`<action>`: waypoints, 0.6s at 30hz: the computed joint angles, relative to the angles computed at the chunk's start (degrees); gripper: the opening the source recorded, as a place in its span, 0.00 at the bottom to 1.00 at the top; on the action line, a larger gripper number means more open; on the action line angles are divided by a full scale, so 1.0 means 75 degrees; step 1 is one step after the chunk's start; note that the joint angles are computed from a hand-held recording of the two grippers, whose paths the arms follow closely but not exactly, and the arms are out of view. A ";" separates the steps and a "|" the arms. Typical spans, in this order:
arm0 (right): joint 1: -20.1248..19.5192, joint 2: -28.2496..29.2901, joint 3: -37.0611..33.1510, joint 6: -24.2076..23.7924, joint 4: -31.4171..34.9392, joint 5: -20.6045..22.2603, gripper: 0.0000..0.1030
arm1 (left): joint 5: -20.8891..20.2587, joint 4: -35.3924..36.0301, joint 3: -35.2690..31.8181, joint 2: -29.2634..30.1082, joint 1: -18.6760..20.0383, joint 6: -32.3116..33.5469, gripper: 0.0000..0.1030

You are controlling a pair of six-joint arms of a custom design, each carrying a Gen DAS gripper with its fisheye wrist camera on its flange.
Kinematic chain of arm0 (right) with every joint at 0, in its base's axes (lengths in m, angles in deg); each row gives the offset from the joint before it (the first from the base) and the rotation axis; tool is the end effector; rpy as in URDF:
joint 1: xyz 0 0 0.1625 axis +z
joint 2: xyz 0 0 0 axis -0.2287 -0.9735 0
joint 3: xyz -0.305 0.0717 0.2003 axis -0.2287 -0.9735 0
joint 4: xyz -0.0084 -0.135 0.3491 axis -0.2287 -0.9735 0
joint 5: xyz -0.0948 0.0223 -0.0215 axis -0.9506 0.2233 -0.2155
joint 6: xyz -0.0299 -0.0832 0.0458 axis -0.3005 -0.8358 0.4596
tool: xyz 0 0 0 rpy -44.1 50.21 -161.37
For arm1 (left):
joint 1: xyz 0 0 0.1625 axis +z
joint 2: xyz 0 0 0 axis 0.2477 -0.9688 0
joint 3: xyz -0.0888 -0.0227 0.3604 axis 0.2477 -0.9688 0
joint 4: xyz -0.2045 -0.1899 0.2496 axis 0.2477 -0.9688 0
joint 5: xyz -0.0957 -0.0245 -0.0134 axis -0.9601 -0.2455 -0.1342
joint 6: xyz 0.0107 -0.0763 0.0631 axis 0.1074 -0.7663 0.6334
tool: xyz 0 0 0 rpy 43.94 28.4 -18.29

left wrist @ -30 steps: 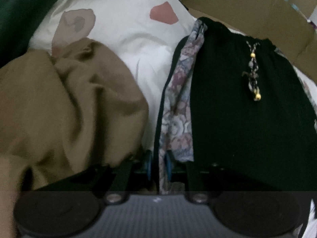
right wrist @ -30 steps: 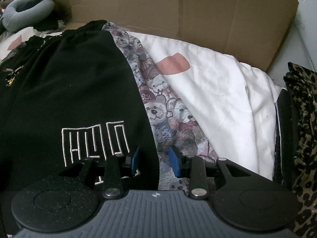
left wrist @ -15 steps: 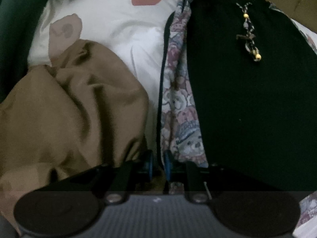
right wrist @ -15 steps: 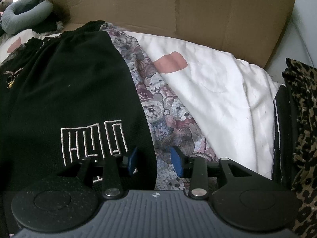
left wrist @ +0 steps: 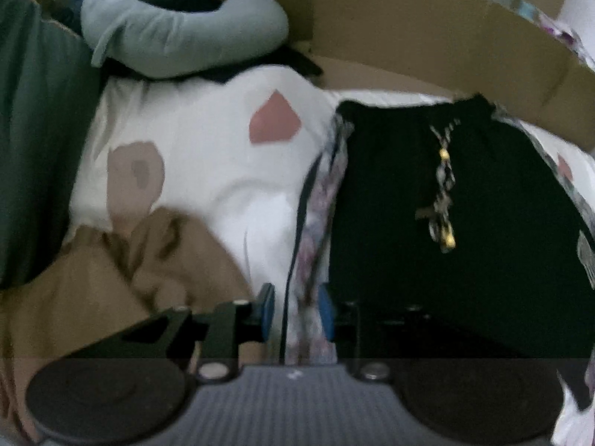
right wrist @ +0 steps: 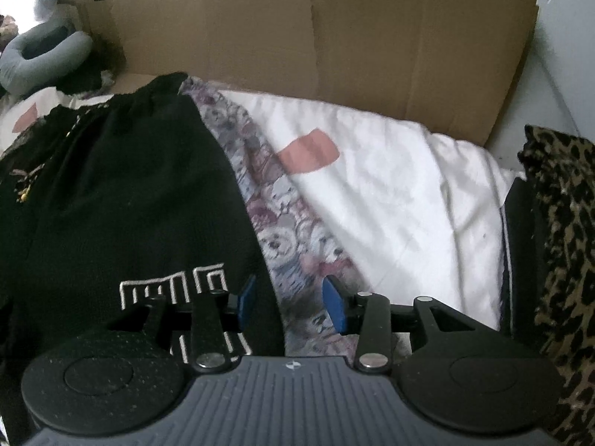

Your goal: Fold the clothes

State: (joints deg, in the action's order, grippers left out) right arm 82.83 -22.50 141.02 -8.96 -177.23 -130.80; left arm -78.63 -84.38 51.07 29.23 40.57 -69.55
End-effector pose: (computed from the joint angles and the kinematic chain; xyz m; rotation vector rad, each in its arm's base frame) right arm -0.1289 -0.6664 0.3256 0.5680 -2.3426 0.6637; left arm -0.1947 -0.6440 0.1639 0.1876 2.2917 -0.5083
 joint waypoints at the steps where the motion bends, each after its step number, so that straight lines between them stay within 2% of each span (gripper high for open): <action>1: 0.0002 0.0031 -0.0070 0.0015 0.0007 0.0013 0.45 | 0.0043 -0.0111 -0.0111 0.0134 0.0057 0.0039 0.27; 5: 0.0004 0.0144 -0.0282 0.0010 0.0047 0.0032 0.45 | 0.0159 -0.0630 -0.0409 0.0563 0.0278 0.0305 0.27; 11: 0.0035 0.0390 -0.0587 -0.0055 0.0140 -0.0069 0.45 | 0.0186 -0.0888 -0.1028 0.1139 0.0558 0.0591 0.27; 18: 0.0117 0.0722 -0.0975 -0.0244 0.0313 -0.0242 0.45 | -0.0261 -0.1040 -0.1509 0.1493 0.0908 0.0832 0.27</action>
State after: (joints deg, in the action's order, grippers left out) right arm 83.72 -17.08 133.70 -10.79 -174.88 -132.61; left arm -80.59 -92.18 39.75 40.42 47.39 -63.30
